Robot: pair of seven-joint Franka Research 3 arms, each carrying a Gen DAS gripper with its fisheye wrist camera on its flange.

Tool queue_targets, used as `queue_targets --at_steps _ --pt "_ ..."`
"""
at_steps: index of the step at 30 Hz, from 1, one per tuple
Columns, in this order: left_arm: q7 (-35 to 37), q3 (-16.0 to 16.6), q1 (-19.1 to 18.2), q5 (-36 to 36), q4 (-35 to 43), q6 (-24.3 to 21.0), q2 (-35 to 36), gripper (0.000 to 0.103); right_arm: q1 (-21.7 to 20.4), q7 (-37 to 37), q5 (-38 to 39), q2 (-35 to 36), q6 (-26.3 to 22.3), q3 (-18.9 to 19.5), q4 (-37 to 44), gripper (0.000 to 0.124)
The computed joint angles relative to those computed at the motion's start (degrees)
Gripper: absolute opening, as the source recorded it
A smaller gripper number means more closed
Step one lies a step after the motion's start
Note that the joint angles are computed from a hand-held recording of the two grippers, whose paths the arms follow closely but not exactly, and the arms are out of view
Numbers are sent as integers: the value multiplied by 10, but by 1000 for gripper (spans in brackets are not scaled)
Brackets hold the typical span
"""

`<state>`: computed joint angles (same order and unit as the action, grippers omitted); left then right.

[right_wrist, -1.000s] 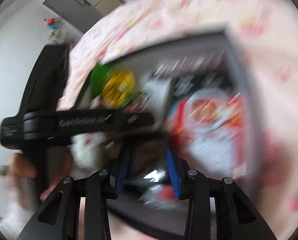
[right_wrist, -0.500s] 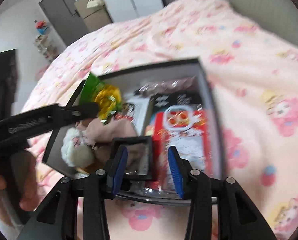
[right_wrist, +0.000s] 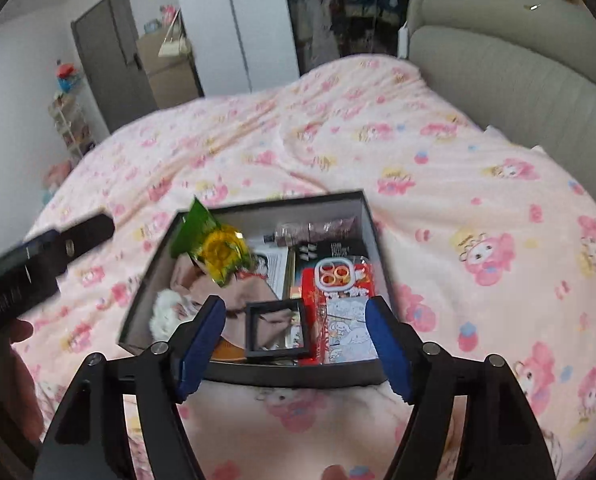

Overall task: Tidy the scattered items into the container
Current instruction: 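Withdraw the open left gripper up from the box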

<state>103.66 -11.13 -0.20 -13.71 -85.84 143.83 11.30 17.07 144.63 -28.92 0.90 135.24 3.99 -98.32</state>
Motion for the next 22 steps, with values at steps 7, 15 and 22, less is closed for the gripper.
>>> queue_targets --at_steps 7,15,22 --pt "-6 19 2 -7 -98 42 -88 102 6 101 -94 -57 -38 32 -29 75" --pt "42 51 -22 -53 -214 61 -176 102 0 152 -133 -96 -55 67 -72 75" --pt "52 72 -46 -51 -268 63 -202 102 8 145 -112 -96 -60 75 -95 75"
